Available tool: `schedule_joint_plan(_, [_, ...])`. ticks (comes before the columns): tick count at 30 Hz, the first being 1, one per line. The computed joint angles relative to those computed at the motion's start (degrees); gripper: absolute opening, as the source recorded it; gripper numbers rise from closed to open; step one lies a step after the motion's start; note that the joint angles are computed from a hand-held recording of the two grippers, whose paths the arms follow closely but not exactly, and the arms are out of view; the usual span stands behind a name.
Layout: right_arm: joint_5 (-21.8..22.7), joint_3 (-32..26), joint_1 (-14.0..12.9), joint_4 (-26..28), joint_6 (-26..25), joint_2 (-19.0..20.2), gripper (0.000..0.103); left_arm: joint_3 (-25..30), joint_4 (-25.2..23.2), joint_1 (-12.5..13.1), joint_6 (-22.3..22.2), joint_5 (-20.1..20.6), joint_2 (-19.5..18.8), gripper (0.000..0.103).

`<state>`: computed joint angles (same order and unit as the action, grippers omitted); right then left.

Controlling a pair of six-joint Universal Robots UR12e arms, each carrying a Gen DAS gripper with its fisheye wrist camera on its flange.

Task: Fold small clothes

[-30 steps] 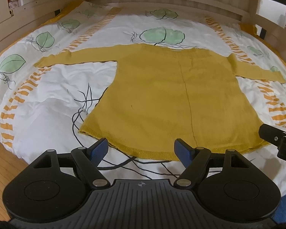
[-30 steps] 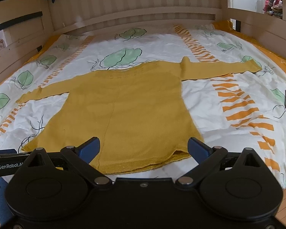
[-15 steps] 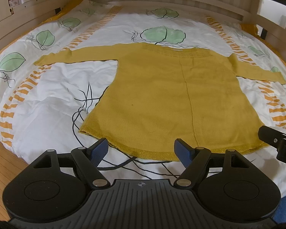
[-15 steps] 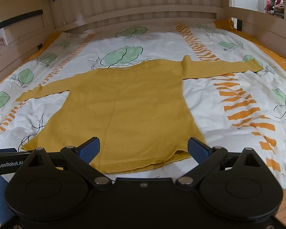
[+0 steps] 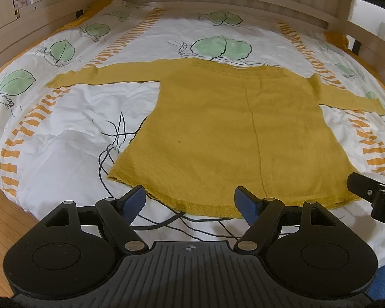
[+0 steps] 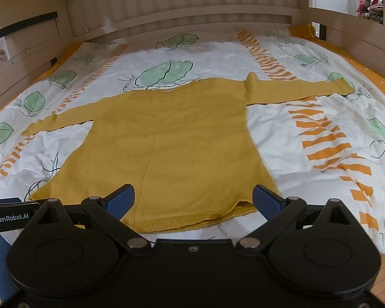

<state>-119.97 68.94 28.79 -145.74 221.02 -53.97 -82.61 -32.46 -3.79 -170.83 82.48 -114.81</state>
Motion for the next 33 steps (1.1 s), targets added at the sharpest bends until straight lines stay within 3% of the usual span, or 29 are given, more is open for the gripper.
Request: schedule_joint_plan(33, [2.5,-1.1,-0.7,1.3,-0.1,0.7,0.099,2.0,-3.7,0.1,-0.3,0.0,-1.2,0.075])
